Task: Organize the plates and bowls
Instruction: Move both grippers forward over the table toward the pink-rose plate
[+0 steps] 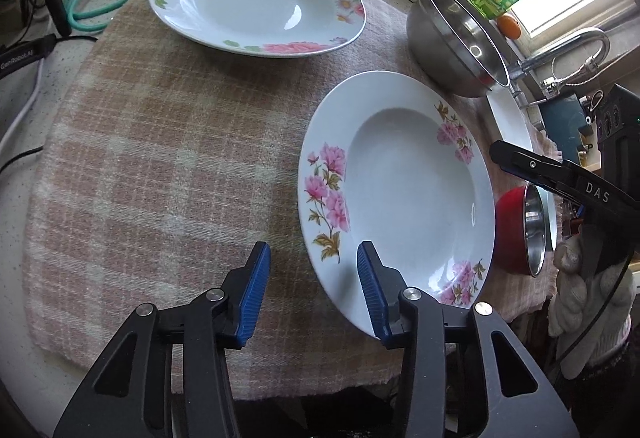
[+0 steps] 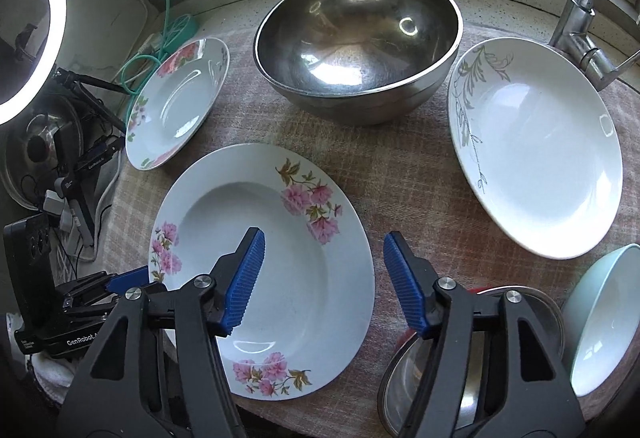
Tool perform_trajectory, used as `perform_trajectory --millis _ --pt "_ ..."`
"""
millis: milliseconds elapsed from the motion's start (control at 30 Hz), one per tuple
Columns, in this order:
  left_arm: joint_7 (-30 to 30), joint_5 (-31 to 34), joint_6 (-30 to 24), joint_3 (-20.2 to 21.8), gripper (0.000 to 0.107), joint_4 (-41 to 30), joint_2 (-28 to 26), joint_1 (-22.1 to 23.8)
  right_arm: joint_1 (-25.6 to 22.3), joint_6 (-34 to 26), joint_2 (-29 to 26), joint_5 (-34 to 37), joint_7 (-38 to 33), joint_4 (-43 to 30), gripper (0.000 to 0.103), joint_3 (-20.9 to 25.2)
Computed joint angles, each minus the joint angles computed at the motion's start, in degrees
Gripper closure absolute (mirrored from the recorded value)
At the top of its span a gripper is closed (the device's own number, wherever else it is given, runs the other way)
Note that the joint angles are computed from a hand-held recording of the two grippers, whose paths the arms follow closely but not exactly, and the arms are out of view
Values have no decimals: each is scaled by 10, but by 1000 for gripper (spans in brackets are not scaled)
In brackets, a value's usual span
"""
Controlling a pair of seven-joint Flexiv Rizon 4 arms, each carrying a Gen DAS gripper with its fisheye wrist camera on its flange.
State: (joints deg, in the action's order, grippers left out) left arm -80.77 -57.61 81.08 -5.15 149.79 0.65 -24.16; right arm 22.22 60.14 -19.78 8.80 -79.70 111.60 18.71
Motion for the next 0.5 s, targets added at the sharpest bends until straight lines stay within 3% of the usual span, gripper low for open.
perform_trajectory --millis 367,500 --pt "68 -103 -4 -11 71 -11 -12 -14 -2 -31 -25 -8 -8 -22 42 -2" --pt "91 -131 -9 -14 76 -19 -17 -17 -4 -47 -31 1 -18 -33 51 3"
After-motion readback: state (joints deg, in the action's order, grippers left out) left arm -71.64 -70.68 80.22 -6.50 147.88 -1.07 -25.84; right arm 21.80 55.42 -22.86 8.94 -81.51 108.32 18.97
